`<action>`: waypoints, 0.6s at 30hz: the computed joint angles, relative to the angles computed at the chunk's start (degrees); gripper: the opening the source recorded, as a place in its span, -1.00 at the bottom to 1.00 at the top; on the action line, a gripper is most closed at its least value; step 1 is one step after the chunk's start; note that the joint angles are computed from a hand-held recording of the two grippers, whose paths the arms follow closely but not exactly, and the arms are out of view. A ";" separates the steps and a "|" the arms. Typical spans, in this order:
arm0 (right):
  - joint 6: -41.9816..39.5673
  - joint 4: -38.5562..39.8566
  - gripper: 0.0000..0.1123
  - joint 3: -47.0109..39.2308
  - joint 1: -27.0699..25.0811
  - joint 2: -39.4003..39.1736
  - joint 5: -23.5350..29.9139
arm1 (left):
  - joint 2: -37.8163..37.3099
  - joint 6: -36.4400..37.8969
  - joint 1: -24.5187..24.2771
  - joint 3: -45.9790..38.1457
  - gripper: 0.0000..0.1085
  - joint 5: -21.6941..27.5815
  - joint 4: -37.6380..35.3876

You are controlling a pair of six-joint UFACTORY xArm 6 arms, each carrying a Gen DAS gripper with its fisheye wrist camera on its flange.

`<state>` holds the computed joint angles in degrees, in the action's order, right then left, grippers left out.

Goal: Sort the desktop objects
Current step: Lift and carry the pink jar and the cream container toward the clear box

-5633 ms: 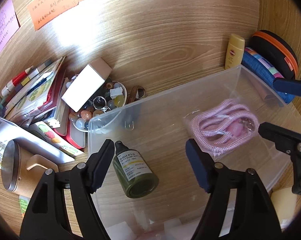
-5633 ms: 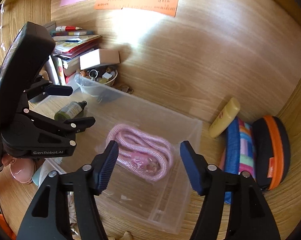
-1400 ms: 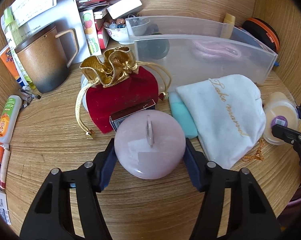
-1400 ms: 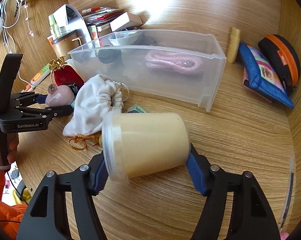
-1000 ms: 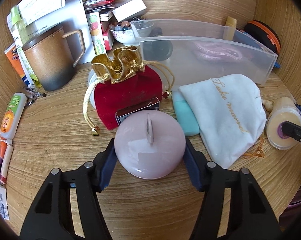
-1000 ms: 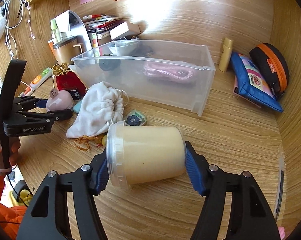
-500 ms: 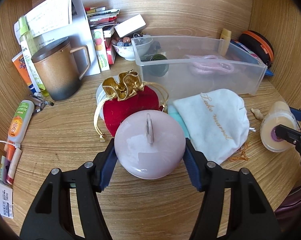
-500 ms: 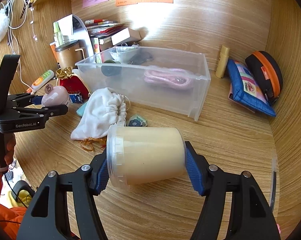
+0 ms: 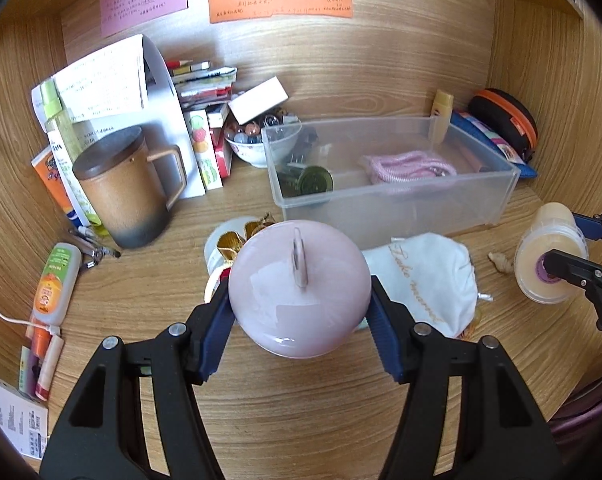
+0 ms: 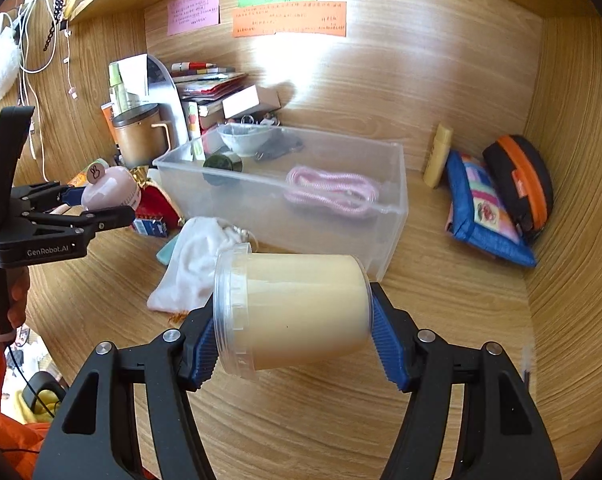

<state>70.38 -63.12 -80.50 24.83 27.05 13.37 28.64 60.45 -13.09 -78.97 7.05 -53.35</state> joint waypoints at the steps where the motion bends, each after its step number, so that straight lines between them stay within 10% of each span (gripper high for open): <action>1: -0.26 0.00 0.11 -0.16 -0.02 -0.10 0.19 | 0.09 -0.27 0.11 -0.31 0.15 0.17 0.37; 18: -4.56 1.66 0.10 -10.08 0.35 3.11 2.71 | 2.99 -3.78 0.61 -8.44 0.15 2.73 4.46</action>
